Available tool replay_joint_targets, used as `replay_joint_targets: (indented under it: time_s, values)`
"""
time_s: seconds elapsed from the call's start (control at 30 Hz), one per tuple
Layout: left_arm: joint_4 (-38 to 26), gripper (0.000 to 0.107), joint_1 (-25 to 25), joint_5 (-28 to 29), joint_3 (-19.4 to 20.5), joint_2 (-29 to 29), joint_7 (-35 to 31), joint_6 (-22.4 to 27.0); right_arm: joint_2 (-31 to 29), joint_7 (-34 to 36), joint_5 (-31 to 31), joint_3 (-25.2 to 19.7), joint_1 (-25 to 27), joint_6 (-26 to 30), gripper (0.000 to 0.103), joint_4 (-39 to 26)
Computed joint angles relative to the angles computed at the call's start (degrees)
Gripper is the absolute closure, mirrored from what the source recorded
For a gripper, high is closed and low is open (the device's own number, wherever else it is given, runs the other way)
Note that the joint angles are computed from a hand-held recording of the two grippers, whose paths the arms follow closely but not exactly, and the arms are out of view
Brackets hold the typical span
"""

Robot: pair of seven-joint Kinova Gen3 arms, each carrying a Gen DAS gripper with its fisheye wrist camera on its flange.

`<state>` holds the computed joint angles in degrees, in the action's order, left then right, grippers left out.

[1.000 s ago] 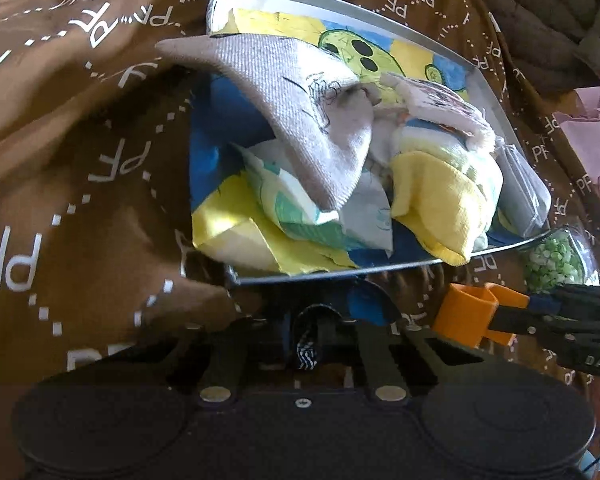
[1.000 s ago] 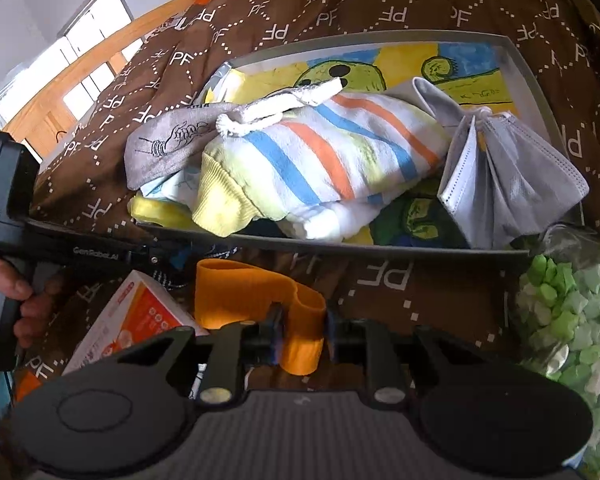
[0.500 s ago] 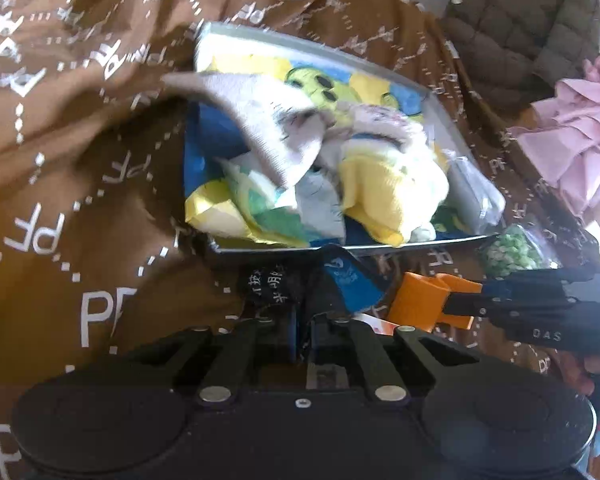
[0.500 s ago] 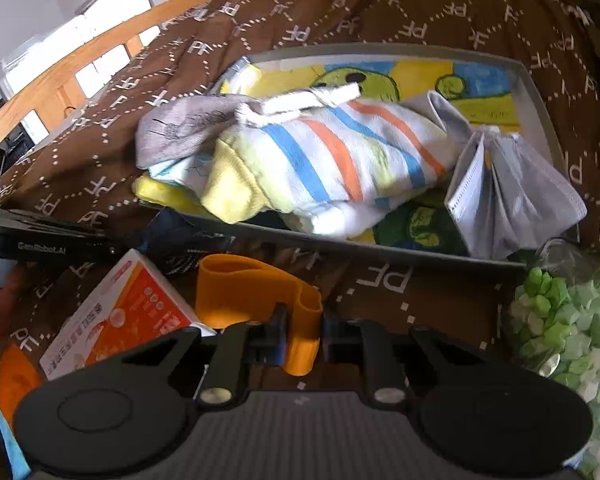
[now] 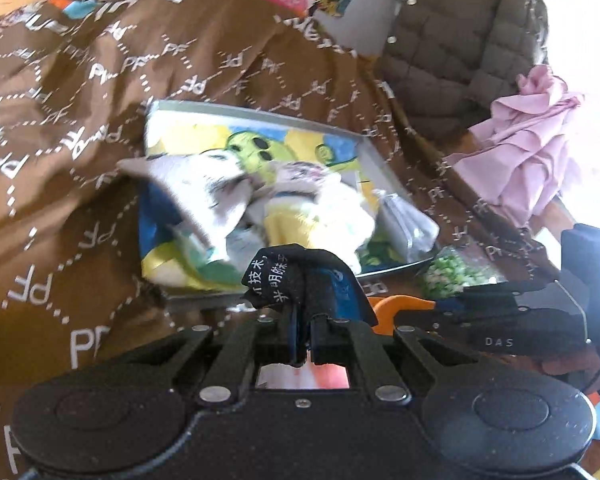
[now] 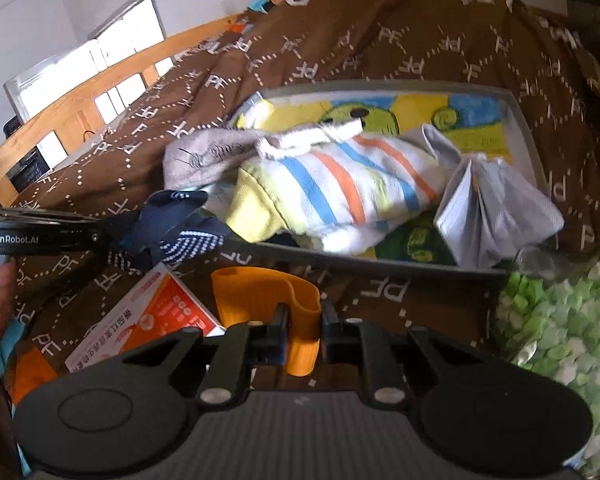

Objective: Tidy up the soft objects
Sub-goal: 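Lift the orange band and black sock and carry both over the tray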

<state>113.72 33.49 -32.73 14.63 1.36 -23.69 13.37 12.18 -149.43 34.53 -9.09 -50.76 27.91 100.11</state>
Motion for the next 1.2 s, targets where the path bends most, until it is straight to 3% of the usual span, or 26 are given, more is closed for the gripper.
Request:
replay_joint_targets:
  time_s: [0.23, 0.5, 0.6, 0.73, 0.87, 0.97, 1.07, 1.2]
  values:
    - [-0.76, 0.103, 0.88, -6.86, -0.78, -0.09, 5.71, -2.0, -2.16, -7.16, 10.04, 0.76, -2.74, 1.14, 0.086, 1.15]
    - [-5.71, 0.103, 2.63, -20.46, -3.02, 1.91, 12.5, -2.45, -4.64, -19.38, 23.67, -0.62, -0.28, 1.39, 0.086, 1.06]
    - [-9.63, 0.102, 4.23, -21.88, -4.75, 4.04, 10.57, -1.14, -4.49, -22.72, 28.91, -0.92, 1.24, 1.98, 0.086, -0.62]
    - [-15.73, 0.102, 5.46, -18.45, -7.24, 7.69, 7.61, 1.05, -3.28, -25.8, 33.53, -0.67, 3.43, 1.81, 0.086, -3.57]
    - [-23.44, 0.102, 0.81, -9.13, -3.76, 12.05, -0.57, 5.12, -1.4, -19.29, 28.55, 3.39, 3.44, 0.02, 0.086, -8.18]
    - [-29.69, 0.102, 1.01, -3.84, -4.81, 15.69, -5.93, 8.72, 0.82, -12.3, 24.37, -2.19, 9.89, 1.32, 0.086, -12.34]
    - [-31.7, 0.102, 3.74, -3.6, -9.01, 18.26, -4.57, 6.64, 3.57, -5.31, 19.47, -6.07, 13.57, 5.04, 0.086, -17.26]
    - [-29.94, 0.102, 9.08, -2.77, -17.03, 20.43, 0.8, 0.5, 6.93, -1.1, 11.15, 1.83, 8.05, 7.75, 0.086, -22.22]
